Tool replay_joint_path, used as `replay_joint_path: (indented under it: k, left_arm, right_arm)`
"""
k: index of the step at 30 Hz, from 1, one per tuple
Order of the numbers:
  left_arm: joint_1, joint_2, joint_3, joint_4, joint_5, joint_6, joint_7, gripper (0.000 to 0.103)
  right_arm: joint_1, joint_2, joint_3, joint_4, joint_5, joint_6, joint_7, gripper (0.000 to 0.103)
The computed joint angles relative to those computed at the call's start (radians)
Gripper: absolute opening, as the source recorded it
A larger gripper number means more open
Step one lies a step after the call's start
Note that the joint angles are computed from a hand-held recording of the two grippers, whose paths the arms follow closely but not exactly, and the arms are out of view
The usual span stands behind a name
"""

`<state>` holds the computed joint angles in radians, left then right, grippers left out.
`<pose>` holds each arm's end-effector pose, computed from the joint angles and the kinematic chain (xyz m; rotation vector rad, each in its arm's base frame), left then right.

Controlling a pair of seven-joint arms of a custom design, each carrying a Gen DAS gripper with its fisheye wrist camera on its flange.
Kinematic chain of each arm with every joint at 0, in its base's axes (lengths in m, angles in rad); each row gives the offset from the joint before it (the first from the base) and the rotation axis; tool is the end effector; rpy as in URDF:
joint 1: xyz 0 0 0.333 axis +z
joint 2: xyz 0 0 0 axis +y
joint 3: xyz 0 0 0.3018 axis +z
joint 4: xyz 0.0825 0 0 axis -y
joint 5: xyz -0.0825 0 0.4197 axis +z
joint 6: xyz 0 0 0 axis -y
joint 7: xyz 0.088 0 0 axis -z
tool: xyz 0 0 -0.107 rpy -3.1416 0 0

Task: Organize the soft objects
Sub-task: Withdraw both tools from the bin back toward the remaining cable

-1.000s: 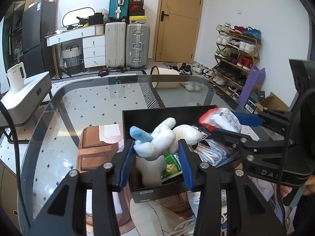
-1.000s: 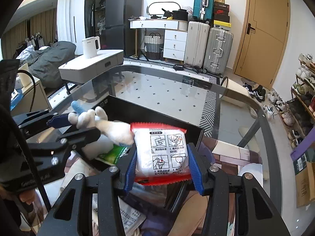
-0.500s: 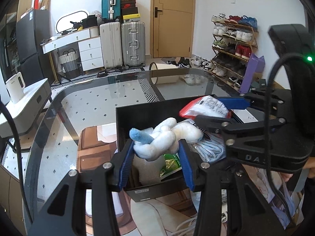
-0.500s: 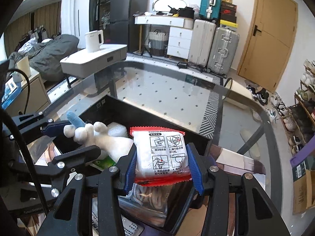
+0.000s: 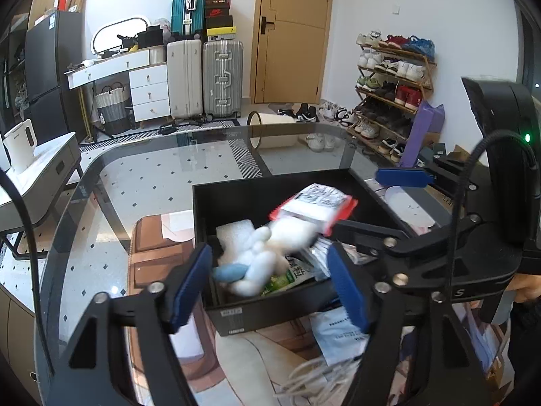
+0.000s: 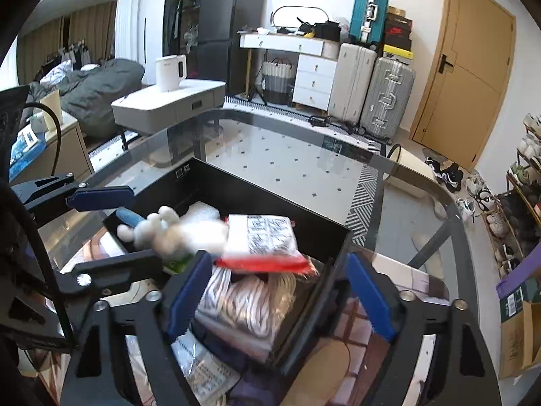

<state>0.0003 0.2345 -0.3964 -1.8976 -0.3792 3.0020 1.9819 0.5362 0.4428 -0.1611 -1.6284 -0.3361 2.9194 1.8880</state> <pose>0.6472 -0.2222 0.4568 -1.3878 2.1006 -1.0978 0.6811 0.3102 0.4357 -1.9926 1.3212 -0.7614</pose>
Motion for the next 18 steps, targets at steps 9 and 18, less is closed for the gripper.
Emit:
replay_joint_path:
  k: [9, 18]
  left_arm:
    - [0.079, -0.100, -0.073, -0.099, -0.237, 0.063, 0.150, 0.103]
    - [0.029, -0.175, -0.025, -0.192, -0.489, 0.058, 0.328, 0.103]
  right_arm:
    - [0.034, -0.167, -0.046, -0.247, -0.032, 0.147, 0.143, 0.102]
    - [0.121, -0.269, -0.140, -0.391, -0.291, 0.187, 0.447, 0.102]
